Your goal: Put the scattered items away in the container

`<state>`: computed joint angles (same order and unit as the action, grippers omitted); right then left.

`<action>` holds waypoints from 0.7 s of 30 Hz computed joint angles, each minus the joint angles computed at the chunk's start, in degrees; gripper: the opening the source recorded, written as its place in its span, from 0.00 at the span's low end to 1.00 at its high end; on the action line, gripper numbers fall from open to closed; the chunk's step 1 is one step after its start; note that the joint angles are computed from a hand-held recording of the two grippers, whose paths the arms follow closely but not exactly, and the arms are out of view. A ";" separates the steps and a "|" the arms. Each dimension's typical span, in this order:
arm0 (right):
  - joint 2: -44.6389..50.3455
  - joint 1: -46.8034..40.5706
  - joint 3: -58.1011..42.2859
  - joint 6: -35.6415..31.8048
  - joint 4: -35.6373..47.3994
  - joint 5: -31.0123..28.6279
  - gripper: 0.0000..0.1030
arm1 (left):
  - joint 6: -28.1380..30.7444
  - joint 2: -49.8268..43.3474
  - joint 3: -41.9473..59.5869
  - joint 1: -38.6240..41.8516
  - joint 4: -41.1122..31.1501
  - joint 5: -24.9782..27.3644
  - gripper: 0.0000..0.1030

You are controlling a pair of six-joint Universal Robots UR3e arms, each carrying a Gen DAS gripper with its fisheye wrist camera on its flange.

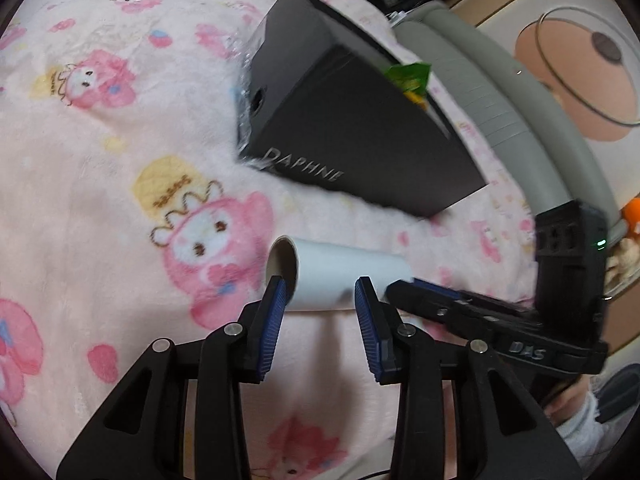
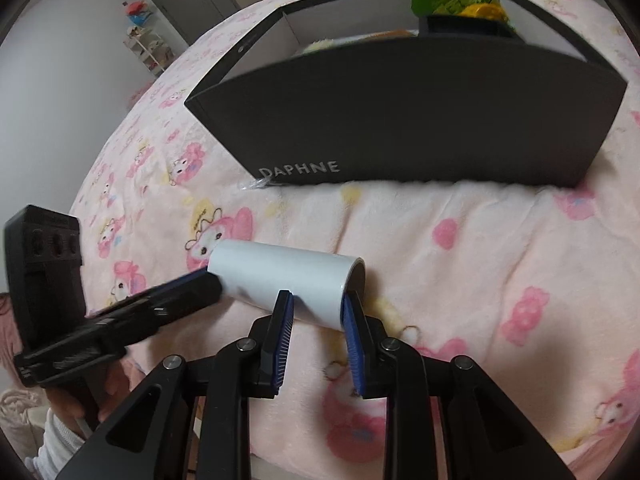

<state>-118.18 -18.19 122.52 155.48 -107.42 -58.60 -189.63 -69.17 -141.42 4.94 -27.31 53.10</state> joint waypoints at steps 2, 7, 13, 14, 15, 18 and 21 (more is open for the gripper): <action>0.01 -0.39 -0.43 -0.91 0.89 0.61 0.22 | -0.86 0.66 1.39 -2.07 -0.92 2.50 0.34; -1.83 -4.94 -4.11 -6.77 10.71 4.14 0.22 | -3.89 1.53 8.38 -10.30 -5.30 11.27 0.34; -3.62 -10.75 -12.88 -13.61 21.99 9.26 0.23 | -2.57 2.54 17.18 -8.57 -10.38 8.28 0.34; -3.16 -11.48 -15.18 -13.97 22.56 10.71 0.23 | -2.13 1.68 18.94 -7.45 -10.73 6.64 0.34; -2.51 -11.85 -16.85 -13.80 22.28 11.99 0.23 | -1.69 0.58 20.90 -6.41 -11.10 5.04 0.34; 2.36 -10.05 -22.23 -9.91 16.03 14.67 0.22 | -1.16 -7.12 31.42 -8.32 -10.70 7.38 0.34; 7.84 -6.12 -26.06 -3.20 5.12 13.45 0.23 | -0.21 -14.18 42.01 -9.59 -11.85 9.96 0.34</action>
